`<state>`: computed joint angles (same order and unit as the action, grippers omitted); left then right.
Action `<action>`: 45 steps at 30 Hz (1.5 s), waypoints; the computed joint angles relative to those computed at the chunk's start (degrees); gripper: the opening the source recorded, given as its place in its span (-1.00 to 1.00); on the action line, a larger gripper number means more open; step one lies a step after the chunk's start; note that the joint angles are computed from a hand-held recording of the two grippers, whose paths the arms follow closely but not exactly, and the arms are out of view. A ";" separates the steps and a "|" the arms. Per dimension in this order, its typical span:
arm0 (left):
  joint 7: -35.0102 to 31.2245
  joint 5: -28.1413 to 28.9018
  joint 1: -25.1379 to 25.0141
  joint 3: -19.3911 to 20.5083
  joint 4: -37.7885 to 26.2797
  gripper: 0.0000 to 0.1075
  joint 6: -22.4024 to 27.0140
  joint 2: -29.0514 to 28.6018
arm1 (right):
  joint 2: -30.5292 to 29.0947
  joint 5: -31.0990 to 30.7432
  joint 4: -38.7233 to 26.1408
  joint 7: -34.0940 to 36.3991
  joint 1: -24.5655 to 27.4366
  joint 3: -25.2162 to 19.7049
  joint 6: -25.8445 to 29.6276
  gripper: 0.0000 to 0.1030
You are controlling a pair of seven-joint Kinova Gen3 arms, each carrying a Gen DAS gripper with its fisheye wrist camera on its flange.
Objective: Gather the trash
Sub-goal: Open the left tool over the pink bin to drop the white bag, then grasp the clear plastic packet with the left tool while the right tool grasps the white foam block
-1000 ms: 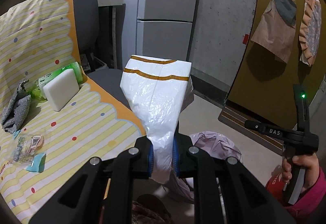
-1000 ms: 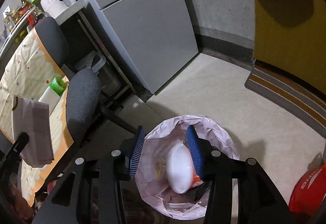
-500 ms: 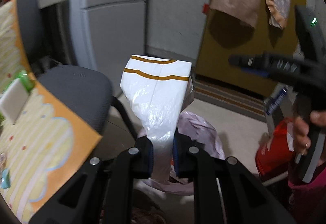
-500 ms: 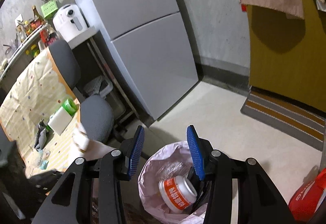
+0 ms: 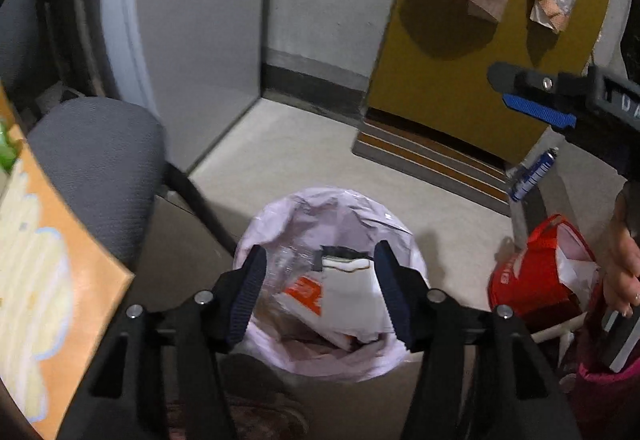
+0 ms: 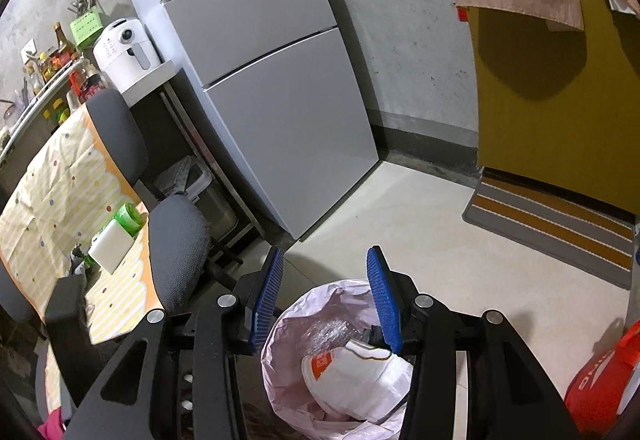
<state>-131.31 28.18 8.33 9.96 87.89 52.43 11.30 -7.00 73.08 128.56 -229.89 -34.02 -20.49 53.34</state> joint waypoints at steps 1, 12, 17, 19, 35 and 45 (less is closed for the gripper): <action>-0.27 0.42 -0.56 -0.30 0.41 0.02 -0.34 -0.60 | 0.10 0.11 -0.19 0.17 -0.03 -0.01 -0.08 -0.10; 3.29 -2.26 -6.17 -6.82 5.75 0.05 -7.74 -9.98 | 4.78 4.06 -7.70 6.99 -1.38 1.29 -5.05 -0.09; 9.28 -7.51 -9.82 -10.15 5.49 0.33 -10.24 -11.46 | 10.39 5.62 -15.97 15.19 -2.73 3.30 -10.29 -0.01; 11.73 -9.27 -11.63 -11.36 5.14 0.50 -11.27 -11.26 | 12.71 5.34 -19.26 18.53 -3.45 4.40 -12.84 -0.01; 15.38 -16.27 -18.18 -8.95 1.09 0.76 -11.36 -0.27 | 21.78 -6.17 -33.14 38.79 -10.49 13.10 -19.55 0.05; 7.16 -1.59 -25.50 -9.89 1.54 -0.66 -8.56 -2.36 | 24.03 -11.57 -36.99 47.14 -11.73 15.72 -21.39 0.05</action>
<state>-124.14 26.58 -17.16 0.06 89.43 43.87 8.94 17.03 61.51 91.57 -182.75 -45.75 -4.77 31.95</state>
